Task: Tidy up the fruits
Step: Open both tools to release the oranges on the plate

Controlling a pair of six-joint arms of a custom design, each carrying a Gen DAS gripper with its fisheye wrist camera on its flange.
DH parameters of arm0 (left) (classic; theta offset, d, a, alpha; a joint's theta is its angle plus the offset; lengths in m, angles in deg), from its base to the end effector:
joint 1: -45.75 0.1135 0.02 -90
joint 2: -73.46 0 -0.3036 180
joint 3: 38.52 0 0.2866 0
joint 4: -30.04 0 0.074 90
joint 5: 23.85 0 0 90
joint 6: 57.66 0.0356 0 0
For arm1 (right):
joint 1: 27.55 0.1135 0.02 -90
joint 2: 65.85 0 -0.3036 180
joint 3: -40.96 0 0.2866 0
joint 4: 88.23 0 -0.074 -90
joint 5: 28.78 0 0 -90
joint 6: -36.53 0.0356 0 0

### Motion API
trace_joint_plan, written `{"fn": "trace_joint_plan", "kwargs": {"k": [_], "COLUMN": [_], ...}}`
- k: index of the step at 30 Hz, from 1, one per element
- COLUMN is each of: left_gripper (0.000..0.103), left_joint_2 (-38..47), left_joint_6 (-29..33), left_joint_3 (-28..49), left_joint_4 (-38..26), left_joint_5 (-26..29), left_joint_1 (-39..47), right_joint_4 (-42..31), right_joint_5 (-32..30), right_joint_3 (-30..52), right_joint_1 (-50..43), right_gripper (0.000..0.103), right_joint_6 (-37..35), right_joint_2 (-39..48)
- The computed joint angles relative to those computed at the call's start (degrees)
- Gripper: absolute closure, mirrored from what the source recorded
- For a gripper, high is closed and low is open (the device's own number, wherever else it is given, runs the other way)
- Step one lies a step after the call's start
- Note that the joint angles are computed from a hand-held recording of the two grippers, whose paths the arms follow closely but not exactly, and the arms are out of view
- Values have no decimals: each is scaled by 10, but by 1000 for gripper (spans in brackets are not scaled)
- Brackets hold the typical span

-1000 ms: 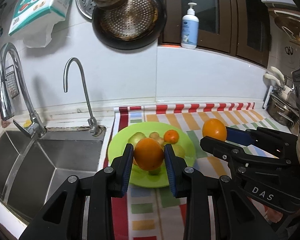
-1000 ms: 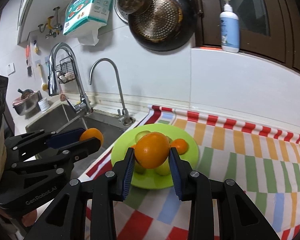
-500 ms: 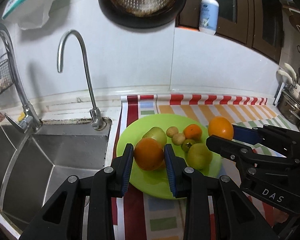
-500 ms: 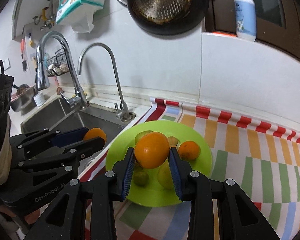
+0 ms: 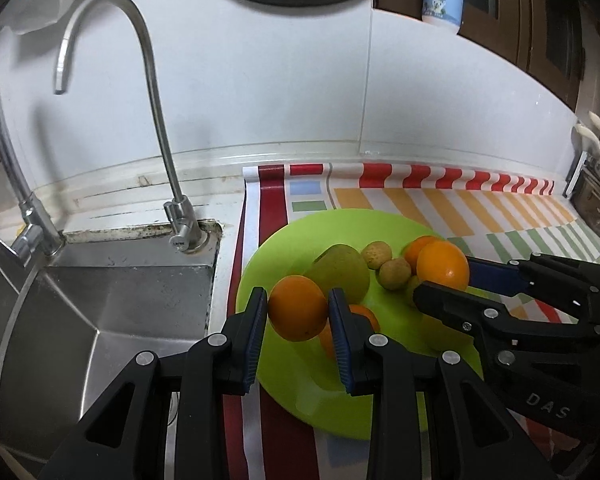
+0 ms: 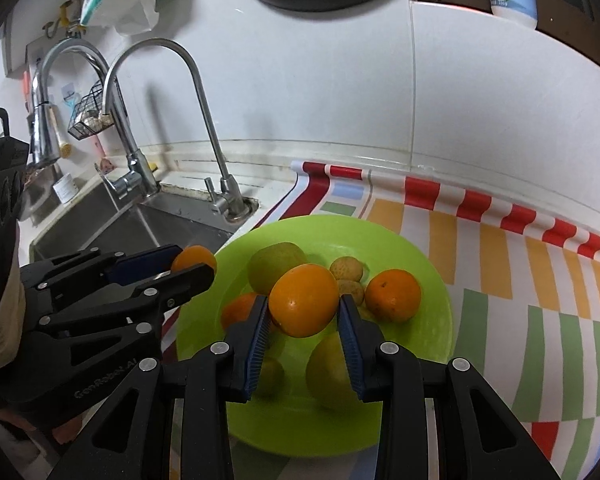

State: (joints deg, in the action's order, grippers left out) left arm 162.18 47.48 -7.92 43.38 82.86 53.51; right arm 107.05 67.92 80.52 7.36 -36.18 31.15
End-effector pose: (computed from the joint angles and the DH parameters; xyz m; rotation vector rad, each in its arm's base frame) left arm 0.2405 0.0224 0.0975 0.2898 2.2973 -0.1416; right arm 0.2421 0.1639 0.0999 -0.2961 2.3044 0.3311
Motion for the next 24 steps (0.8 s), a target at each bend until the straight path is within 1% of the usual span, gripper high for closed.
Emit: {"fn": "trace_joint_plan", "kwargs": {"k": [3,4,6,8,10,16,19,24], "left_gripper": [70,65,60,59,59,57,57,56], "left_joint_2": [21,21,17,5,-14,-105,-160,-256], "left_joint_6": [5,6,3,4,4,2,-3,-15], "left_joint_3": [11,11,6,1,-7,-38,-54,-71], "left_joint_4": [-1,0,10,9,5,-39,-69,-138], "left_joint_5": [2,0,-5,-4,-7,-10,-13,-14], "left_joint_1": [-4,-6,-8,-8,-8,-8,-10,-19], "right_joint_4": [3,1,-3,-3,-2,-11,-23,-54], "right_joint_5": [1,2,4,12,20,47,70,107], "right_joint_3": [6,8,8,4,-2,-37,-60,-95], "right_joint_1": [-3,-4,-6,-5,-3,7,17,42], "right_gripper": [67,67,65,61,61,61,61,61], "right_joint_6": [0,2,5,8,9,24,37,62], "right_joint_2": [12,13,13,6,-2,-55,-94,-165]}}
